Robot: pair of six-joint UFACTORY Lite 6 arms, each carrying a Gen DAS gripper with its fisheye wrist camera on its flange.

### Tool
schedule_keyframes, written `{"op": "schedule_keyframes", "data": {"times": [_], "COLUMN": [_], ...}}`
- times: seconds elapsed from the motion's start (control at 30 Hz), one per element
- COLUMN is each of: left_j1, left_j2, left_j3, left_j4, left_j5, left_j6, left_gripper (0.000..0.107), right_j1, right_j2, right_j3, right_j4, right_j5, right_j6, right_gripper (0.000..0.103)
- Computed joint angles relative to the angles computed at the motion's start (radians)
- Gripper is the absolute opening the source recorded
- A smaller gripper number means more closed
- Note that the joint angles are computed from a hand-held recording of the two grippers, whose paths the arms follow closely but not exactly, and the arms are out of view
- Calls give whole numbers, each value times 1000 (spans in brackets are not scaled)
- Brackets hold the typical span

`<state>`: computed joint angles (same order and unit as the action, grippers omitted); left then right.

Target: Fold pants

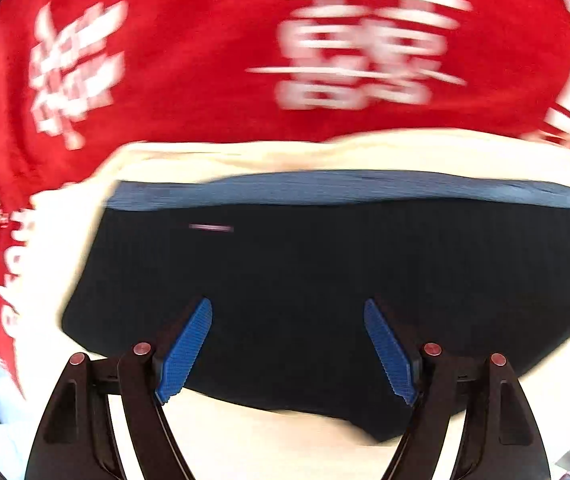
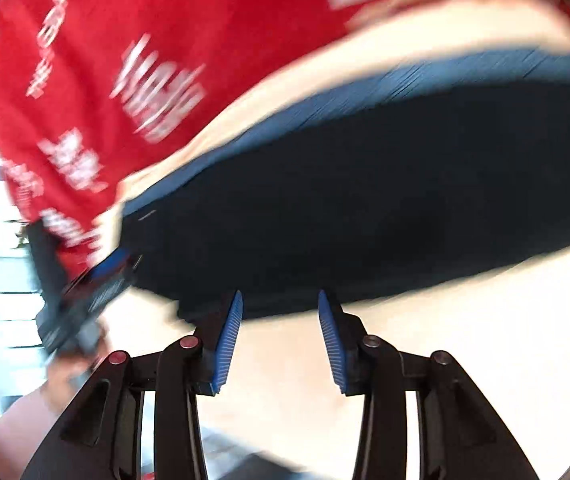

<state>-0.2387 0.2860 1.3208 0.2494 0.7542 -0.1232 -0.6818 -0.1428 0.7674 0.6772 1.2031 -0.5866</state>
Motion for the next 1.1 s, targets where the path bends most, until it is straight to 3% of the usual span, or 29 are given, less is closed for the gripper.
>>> {"op": "schedule_keyframes", "data": {"times": [0.1,0.2,0.27,0.33,0.43,0.5,0.57,0.7,0.83,0.97,1.1], "left_j1": [182,288,374,433,506,514,501,522,514,532,491], "left_j2": [117,215,255,274,340,343,325,315,287,314,255], "left_j3": [71,121,140,140,208,217,199,174,124,138,81], "left_j4": [38,68,-47,-148,-335,-349,-318,-351,-353,-368,-304], "left_j5": [-56,-96,-115,-150,-98,-83,-87,-88,-125,-142,-149], "left_j6": [119,156,287,363,503,540,553,656,660,695,606], "left_gripper": [80,80,86,101,103,103,103,103,103,103,103], "right_j1": [230,435,512,527,524,507,523,635,628,656,658], "right_j2": [-111,-125,-90,-79,63,140,144,-14,-35,-54,-9], "right_j3": [-181,-307,-348,-363,-311,-270,-204,-180,-303,-287,-250], "right_j4": [170,375,511,577,677,652,571,315,386,339,360], "right_j5": [-63,-199,-283,-318,-331,-327,-342,-398,-445,-455,-439], "right_j6": [102,122,80,33,-61,-33,52,280,235,263,275], "right_gripper": [44,44,44,44,42,9,9,8,8,8,9]}}
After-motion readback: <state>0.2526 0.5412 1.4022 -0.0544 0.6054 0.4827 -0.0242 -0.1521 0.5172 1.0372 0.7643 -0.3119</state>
